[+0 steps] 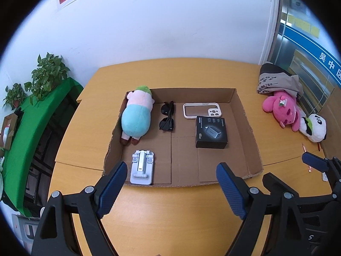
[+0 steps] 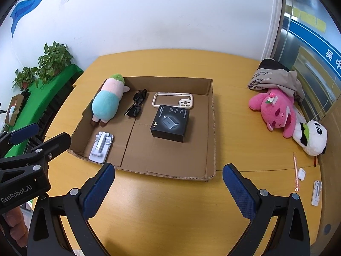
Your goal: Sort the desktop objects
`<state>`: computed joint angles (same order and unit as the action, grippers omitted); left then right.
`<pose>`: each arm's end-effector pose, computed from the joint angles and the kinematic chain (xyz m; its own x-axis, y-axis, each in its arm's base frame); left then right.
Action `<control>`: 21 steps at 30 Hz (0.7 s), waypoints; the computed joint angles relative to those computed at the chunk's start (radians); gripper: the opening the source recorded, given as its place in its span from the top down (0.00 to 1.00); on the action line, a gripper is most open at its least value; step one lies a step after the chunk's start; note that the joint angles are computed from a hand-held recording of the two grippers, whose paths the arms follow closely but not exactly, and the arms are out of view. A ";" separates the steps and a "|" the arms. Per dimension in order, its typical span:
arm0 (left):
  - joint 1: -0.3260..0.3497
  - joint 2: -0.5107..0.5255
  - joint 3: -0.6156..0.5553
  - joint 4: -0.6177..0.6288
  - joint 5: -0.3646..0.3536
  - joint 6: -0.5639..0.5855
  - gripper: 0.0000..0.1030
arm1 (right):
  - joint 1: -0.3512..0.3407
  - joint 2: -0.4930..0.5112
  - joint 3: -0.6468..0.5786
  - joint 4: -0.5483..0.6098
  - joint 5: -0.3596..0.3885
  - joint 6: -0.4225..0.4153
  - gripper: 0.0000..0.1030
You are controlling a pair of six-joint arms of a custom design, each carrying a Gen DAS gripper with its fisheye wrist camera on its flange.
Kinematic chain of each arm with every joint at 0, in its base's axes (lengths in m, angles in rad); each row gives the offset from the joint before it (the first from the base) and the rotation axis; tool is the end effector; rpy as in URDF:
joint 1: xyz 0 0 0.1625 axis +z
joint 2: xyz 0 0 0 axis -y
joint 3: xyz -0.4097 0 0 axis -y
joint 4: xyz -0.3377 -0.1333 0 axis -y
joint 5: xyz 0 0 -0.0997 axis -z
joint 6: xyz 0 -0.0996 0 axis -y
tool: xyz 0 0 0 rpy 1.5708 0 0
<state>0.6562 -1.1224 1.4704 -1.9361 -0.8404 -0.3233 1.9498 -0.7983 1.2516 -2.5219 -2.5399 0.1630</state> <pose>-0.3504 -0.5219 0.3441 -0.6913 0.3591 -0.6270 0.6039 0.7637 -0.2283 0.3081 -0.6351 0.3061 -0.7154 0.2867 0.6372 -0.2118 0.7801 -0.5887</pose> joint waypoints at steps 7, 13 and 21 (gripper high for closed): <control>0.003 -0.012 0.008 0.017 -0.015 -0.014 0.17 | 0.005 -0.001 0.011 0.004 -0.001 0.003 0.00; 0.004 -0.018 0.013 0.022 -0.020 -0.025 0.17 | 0.003 -0.007 0.021 0.002 -0.012 0.019 0.00; 0.007 -0.026 0.031 0.009 -0.028 -0.030 0.17 | -0.002 -0.016 0.032 0.004 -0.013 0.025 0.00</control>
<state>0.6629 -1.1481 1.5011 -1.9267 -0.8687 -0.3535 1.9479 -0.8140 1.2832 -2.5179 -2.5525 0.1883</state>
